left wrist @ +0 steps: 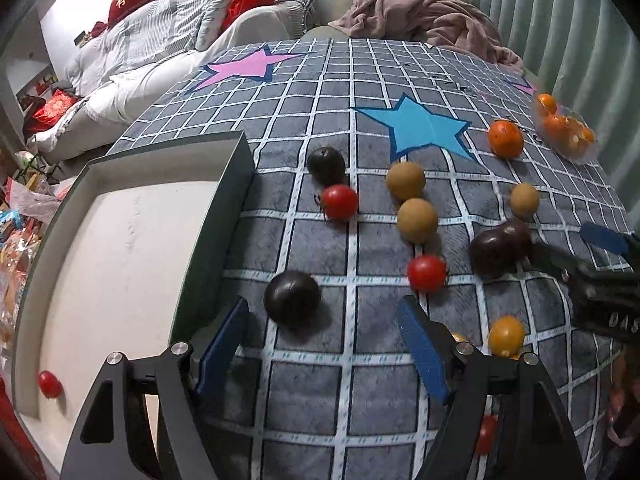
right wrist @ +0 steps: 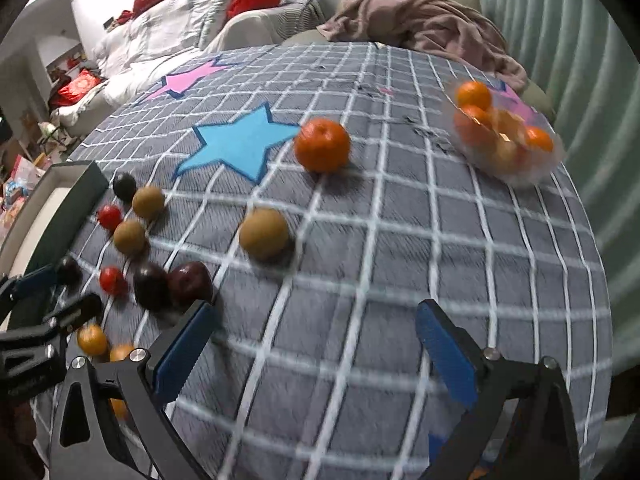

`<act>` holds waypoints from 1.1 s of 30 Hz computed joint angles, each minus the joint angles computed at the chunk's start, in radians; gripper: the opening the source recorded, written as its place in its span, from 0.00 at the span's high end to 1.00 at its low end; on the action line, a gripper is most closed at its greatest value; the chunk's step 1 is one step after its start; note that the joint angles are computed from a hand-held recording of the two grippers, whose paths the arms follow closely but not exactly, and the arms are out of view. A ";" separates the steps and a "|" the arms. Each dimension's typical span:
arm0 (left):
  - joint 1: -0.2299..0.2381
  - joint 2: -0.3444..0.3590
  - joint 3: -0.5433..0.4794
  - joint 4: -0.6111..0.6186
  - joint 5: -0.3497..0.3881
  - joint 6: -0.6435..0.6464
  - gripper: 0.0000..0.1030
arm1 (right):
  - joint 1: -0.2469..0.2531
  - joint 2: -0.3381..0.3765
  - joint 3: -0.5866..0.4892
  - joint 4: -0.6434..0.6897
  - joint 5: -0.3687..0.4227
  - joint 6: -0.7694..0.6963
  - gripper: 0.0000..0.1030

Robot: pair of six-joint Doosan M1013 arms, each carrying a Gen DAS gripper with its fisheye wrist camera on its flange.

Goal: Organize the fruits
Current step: 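Grasp a dark purple plum with the left tool while the right tool grasps a brown round fruit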

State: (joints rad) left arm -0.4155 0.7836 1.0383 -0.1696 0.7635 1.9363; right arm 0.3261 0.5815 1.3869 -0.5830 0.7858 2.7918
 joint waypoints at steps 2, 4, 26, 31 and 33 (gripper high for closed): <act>-0.001 0.003 -0.003 -0.009 -0.005 0.005 0.24 | -0.015 0.002 -0.004 0.021 -0.032 -0.006 0.05; -0.001 0.004 -0.004 -0.017 -0.007 0.010 0.24 | -0.020 0.009 -0.016 0.020 -0.038 -0.019 0.11; 0.028 -0.026 0.046 -0.128 -0.015 0.106 0.72 | 0.033 -0.069 0.117 0.018 -0.195 0.076 0.71; 0.030 -0.042 0.064 -0.140 0.009 0.122 0.72 | 0.049 -0.092 0.146 0.014 -0.206 0.120 0.71; 0.031 -0.053 0.083 -0.149 0.007 0.136 0.72 | 0.056 -0.098 0.154 0.016 -0.207 0.133 0.71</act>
State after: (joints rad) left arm -0.3849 0.7306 1.1217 -0.3190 0.7702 2.0726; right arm 0.3816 0.4833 1.5412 -0.5667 0.5784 2.9250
